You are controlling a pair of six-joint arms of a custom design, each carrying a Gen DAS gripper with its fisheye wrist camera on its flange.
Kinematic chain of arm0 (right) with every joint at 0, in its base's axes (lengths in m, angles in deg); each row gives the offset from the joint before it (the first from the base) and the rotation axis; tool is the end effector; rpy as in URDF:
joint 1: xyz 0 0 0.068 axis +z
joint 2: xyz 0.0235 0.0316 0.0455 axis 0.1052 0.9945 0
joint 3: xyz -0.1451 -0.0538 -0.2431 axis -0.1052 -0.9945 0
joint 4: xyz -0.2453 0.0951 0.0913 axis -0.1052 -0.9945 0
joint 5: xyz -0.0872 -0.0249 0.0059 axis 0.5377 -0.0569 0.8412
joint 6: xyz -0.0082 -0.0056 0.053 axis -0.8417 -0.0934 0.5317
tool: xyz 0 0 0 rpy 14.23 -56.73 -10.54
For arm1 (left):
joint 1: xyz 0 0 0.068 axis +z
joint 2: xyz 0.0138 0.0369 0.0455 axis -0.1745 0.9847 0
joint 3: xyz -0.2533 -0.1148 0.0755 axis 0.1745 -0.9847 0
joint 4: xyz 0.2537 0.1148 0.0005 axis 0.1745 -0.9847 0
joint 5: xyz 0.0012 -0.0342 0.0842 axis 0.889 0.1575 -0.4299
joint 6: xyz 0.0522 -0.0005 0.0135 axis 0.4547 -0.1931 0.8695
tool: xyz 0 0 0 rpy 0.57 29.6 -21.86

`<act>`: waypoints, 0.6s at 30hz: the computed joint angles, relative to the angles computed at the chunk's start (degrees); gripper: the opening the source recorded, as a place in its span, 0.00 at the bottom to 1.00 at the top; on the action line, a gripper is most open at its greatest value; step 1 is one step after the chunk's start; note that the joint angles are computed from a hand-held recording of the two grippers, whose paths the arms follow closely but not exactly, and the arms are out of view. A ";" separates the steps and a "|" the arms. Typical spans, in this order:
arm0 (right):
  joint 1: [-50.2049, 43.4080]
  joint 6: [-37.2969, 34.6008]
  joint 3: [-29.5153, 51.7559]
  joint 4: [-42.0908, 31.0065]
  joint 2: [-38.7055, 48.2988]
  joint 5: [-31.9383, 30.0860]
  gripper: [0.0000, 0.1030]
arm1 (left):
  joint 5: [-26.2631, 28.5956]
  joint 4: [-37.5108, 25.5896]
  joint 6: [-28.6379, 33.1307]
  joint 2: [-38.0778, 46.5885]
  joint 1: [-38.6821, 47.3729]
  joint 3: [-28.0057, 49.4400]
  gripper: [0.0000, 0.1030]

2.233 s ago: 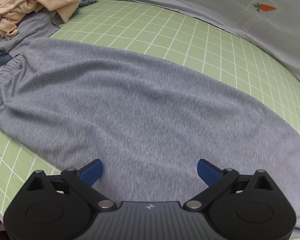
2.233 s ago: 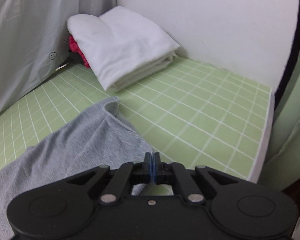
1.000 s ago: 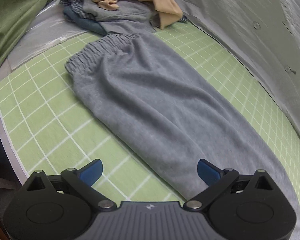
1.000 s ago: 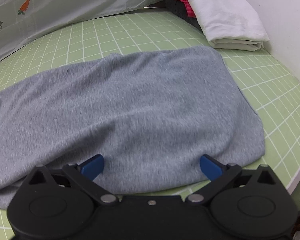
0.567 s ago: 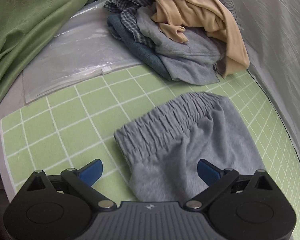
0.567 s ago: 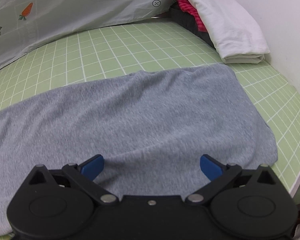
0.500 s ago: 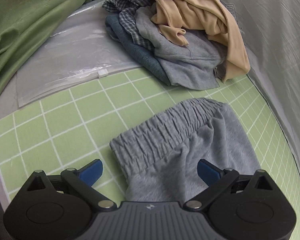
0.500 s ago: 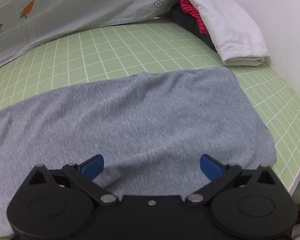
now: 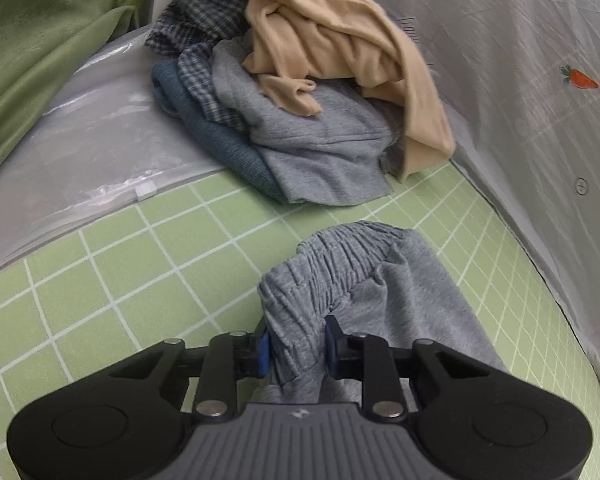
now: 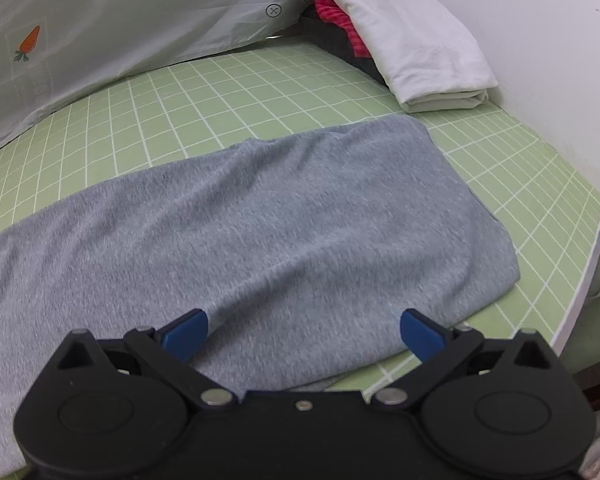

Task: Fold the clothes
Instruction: 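Grasp the elastic waistband with the left gripper and lift it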

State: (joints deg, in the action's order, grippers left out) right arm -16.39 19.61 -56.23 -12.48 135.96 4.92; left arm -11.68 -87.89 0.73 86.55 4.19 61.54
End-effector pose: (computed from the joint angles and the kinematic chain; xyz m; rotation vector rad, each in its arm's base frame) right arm 0.2164 -0.0995 0.1506 0.9611 2.3759 -0.3801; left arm 0.3851 0.0951 0.1916 -0.8382 2.2715 -0.1915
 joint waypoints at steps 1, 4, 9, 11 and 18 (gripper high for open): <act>-0.70 -0.05 -0.37 0.44 -0.24 -0.66 1.00 | 0.26 0.75 0.17 -1.01 -0.69 -0.39 0.25; -3.07 -1.04 -1.29 2.22 -0.36 -2.86 1.00 | 0.79 2.29 0.43 -3.78 -3.37 -1.02 0.24; -8.44 -4.90 -2.22 4.92 0.33 -8.66 1.00 | -1.77 3.48 1.06 -7.35 -13.13 -1.23 0.24; -11.13 -6.95 -2.17 5.53 0.63 -10.76 1.00 | -3.01 3.82 1.30 -8.26 -18.26 -1.36 0.24; -22.11 -16.68 -0.20 6.85 3.76 -18.53 1.00 | -7.34 5.58 0.89 -4.94 -38.26 -3.30 0.24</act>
